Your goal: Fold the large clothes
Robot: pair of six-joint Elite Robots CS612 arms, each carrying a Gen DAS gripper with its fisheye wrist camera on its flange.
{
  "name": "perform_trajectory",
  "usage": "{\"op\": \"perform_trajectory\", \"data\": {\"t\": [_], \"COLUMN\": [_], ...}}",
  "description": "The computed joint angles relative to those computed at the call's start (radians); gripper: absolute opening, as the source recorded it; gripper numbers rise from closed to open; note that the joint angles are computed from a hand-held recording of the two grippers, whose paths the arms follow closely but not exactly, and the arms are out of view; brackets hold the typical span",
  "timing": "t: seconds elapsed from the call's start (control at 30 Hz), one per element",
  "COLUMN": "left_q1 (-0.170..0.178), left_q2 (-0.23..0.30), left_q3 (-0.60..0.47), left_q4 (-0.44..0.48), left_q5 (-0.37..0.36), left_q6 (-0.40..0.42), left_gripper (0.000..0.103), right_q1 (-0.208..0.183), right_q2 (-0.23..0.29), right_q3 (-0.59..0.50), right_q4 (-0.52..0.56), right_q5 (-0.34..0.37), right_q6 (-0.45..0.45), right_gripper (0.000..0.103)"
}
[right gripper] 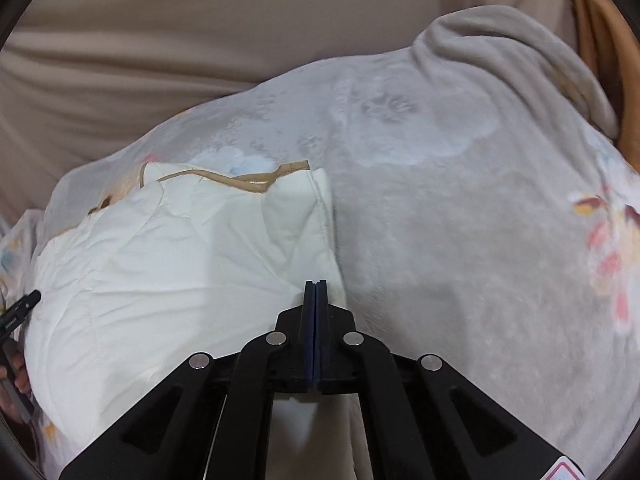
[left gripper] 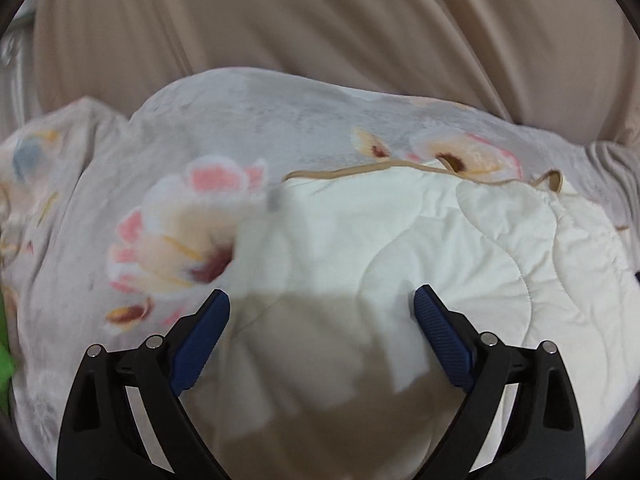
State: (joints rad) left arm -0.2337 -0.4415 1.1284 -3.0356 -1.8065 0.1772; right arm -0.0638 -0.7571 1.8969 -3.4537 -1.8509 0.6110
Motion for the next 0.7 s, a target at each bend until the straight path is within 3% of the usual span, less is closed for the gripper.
{"op": "perform_trajectory", "data": {"t": [0.03, 0.13, 0.23, 0.4, 0.47, 0.53, 0.6, 0.63, 0.7], "left_q1": [0.011, 0.050, 0.075, 0.083, 0.077, 0.080, 0.093, 0.101, 0.109], "left_q2": [-0.010, -0.043, -0.070, -0.090, -0.091, -0.091, -0.090, -0.086, -0.079], "left_q3": [0.011, 0.064, 0.121, 0.186, 0.199, 0.207, 0.206, 0.199, 0.182], "left_q4": [0.010, 0.019, 0.011, 0.001, -0.003, -0.005, 0.001, 0.007, 0.039], "left_q5": [-0.021, -0.089, -0.117, -0.141, -0.116, -0.110, -0.143, -0.171, -0.219], "left_q6": [-0.021, -0.067, -0.090, -0.115, -0.107, -0.111, -0.138, -0.155, -0.181], "left_gripper": [0.091, 0.092, 0.092, 0.092, 0.092, 0.092, 0.094, 0.096, 0.096], "right_q1": [0.014, 0.044, 0.064, 0.118, 0.140, 0.148, 0.138, 0.129, 0.101], "right_q2": [-0.014, -0.049, -0.065, -0.027, -0.016, -0.020, -0.031, -0.034, -0.043], "right_q3": [0.015, 0.064, 0.094, 0.036, 0.016, 0.039, 0.093, 0.116, 0.161], "right_q4": [-0.008, -0.070, -0.130, -0.111, -0.082, -0.088, -0.135, -0.150, -0.145], "right_q5": [-0.031, -0.045, 0.042, 0.137, 0.114, 0.045, -0.023, -0.047, -0.039], "right_q6": [-0.005, -0.032, -0.024, -0.061, -0.076, -0.030, 0.050, 0.086, 0.160], "right_gripper": [0.012, 0.013, 0.013, 0.013, 0.012, 0.015, 0.041, 0.065, 0.070]}}
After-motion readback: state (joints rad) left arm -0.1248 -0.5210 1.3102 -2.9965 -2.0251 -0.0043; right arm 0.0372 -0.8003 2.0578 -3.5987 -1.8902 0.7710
